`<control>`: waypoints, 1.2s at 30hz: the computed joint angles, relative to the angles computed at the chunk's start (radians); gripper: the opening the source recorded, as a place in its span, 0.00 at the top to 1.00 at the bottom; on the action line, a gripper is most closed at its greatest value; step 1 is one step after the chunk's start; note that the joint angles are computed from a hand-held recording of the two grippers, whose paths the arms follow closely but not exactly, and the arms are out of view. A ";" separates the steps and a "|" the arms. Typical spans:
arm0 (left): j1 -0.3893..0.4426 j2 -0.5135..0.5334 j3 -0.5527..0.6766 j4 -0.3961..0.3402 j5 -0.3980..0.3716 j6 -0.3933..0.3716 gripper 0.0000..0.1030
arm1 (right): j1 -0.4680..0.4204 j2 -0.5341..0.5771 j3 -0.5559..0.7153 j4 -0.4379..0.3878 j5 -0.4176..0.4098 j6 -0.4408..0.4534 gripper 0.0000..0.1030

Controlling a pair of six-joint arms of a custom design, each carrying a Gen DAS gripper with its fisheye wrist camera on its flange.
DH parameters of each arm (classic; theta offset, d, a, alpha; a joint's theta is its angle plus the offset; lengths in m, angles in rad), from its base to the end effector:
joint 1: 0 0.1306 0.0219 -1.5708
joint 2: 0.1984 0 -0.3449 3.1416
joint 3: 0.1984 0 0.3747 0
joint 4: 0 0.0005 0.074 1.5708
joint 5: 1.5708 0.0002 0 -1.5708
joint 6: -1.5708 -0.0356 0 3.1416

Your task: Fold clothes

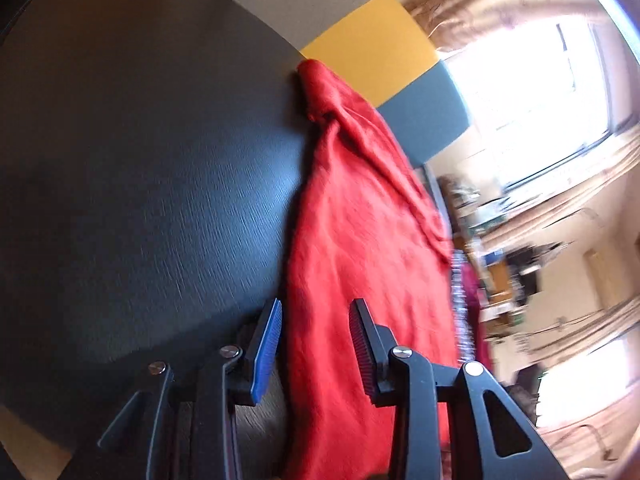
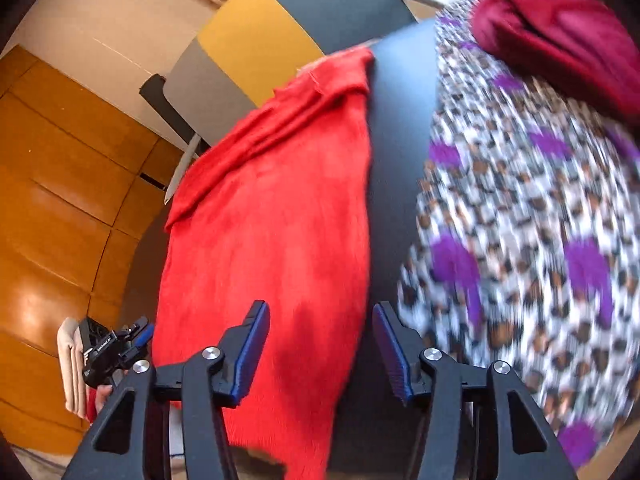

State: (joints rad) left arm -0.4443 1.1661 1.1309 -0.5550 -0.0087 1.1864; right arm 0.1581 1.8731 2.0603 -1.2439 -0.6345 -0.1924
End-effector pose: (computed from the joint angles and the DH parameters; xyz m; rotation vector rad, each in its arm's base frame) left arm 0.3761 -0.1793 0.3938 -0.8434 2.1530 -0.8916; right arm 0.5951 0.1157 0.4134 -0.1790 2.5926 0.9557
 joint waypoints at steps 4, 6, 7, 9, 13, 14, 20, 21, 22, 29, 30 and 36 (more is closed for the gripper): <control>-0.005 -0.003 -0.030 0.075 0.044 0.042 0.65 | 0.013 -0.063 -0.118 0.035 -0.008 -0.001 0.46; -0.006 -0.007 -0.053 0.125 0.080 0.054 0.65 | 0.024 -0.080 -0.149 0.054 -0.025 0.000 0.46; -0.013 -0.006 -0.061 0.141 0.093 0.053 0.65 | 0.029 -0.080 -0.153 0.048 -0.047 0.007 0.48; -0.027 -0.004 -0.071 0.159 0.114 0.048 0.65 | 0.042 -0.075 -0.149 0.025 -0.059 0.039 0.50; -0.060 0.014 -0.071 0.164 0.143 0.044 0.65 | 0.066 -0.070 -0.144 0.009 -0.021 0.103 0.59; -0.068 0.018 -0.070 0.167 0.139 0.044 0.65 | 0.070 -0.069 -0.142 0.009 -0.011 0.112 0.62; -0.055 0.021 -0.063 0.114 0.165 0.128 0.92 | 0.070 -0.016 -0.078 -0.065 -0.038 0.180 0.90; -0.052 0.024 -0.057 0.103 0.175 0.133 0.93 | 0.066 -0.001 -0.059 -0.085 -0.055 0.189 0.90; -0.049 0.020 -0.065 0.113 0.186 0.141 0.93 | 0.061 0.010 -0.044 -0.100 -0.075 0.190 0.91; -0.051 -0.074 -0.054 0.147 0.161 0.056 0.94 | -0.004 0.025 0.008 -0.098 -0.306 0.132 0.91; -0.059 -0.081 -0.041 0.147 0.160 0.033 0.94 | -0.012 0.023 0.014 -0.098 -0.332 0.124 0.91; -0.112 -0.153 -0.060 0.286 0.157 0.063 0.94 | -0.070 -0.081 -0.100 0.053 -0.604 0.023 0.91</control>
State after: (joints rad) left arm -0.5559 1.0134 1.0712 -0.2695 0.1479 1.2494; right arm 0.0876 1.7920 1.9607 -1.1906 -1.2380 -0.1692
